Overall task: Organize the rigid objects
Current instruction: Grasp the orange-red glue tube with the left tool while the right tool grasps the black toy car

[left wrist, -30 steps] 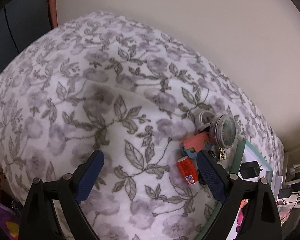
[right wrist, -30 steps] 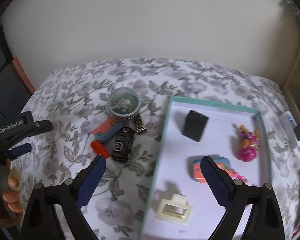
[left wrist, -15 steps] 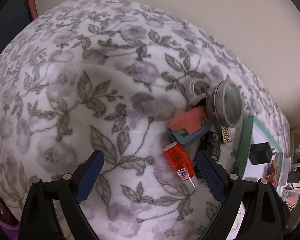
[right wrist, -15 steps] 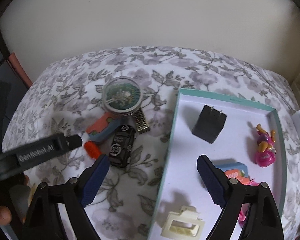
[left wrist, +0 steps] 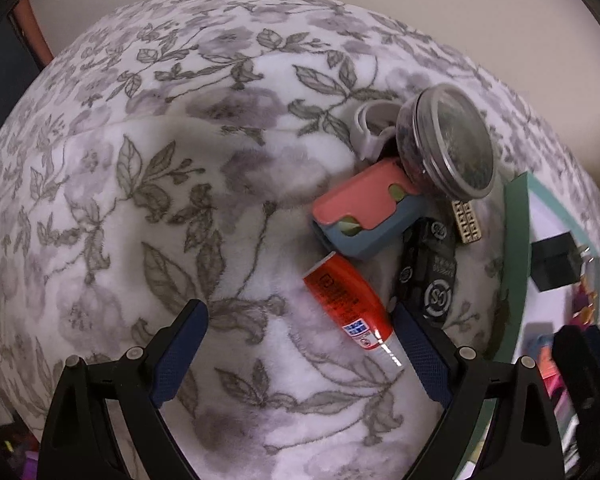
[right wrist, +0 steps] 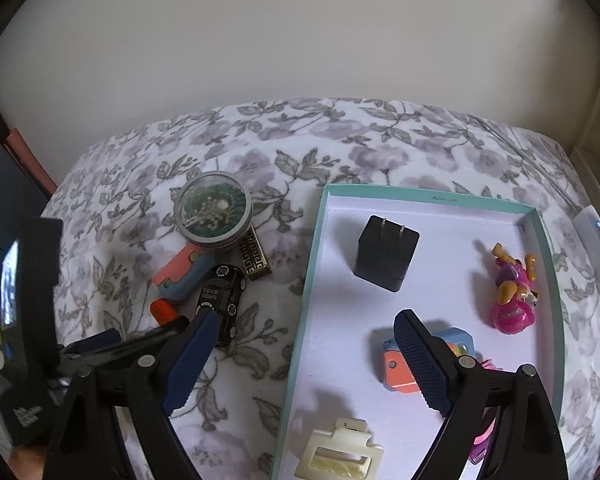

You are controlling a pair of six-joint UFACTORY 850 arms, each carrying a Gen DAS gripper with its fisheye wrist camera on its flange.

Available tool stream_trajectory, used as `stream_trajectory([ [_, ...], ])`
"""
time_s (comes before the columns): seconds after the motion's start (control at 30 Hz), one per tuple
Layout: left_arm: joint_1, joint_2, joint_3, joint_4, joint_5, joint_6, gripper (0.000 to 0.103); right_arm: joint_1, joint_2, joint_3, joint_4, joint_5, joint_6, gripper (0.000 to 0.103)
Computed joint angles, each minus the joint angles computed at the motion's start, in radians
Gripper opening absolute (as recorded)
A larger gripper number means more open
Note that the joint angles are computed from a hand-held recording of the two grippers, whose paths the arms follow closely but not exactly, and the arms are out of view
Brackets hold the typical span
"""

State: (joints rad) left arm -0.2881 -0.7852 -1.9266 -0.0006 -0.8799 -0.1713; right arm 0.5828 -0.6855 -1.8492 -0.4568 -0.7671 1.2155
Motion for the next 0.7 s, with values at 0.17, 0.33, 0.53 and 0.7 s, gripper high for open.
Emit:
stream_trajectory([
  [0.17, -0.018, 0.004, 0.004, 0.065, 0.001, -0.027, 0.094, 0.000, -0.003, -0.004, 0.005, 0.003, -0.007, 0.091],
  [0.33, -0.051, -0.006, -0.016, 0.131, -0.015, -0.048, 0.094, -0.001, -0.011, -0.009, 0.022, -0.001, -0.021, 0.090],
  [0.53, -0.055, -0.009, -0.019, 0.127, -0.033, -0.048, 0.094, -0.002, -0.008, -0.006, 0.028, 0.006, -0.026, 0.090],
  [0.7, -0.037, -0.006, -0.017, 0.152, -0.059, -0.076, 0.094, -0.001, -0.020, -0.018, 0.050, 0.017, -0.045, 0.088],
])
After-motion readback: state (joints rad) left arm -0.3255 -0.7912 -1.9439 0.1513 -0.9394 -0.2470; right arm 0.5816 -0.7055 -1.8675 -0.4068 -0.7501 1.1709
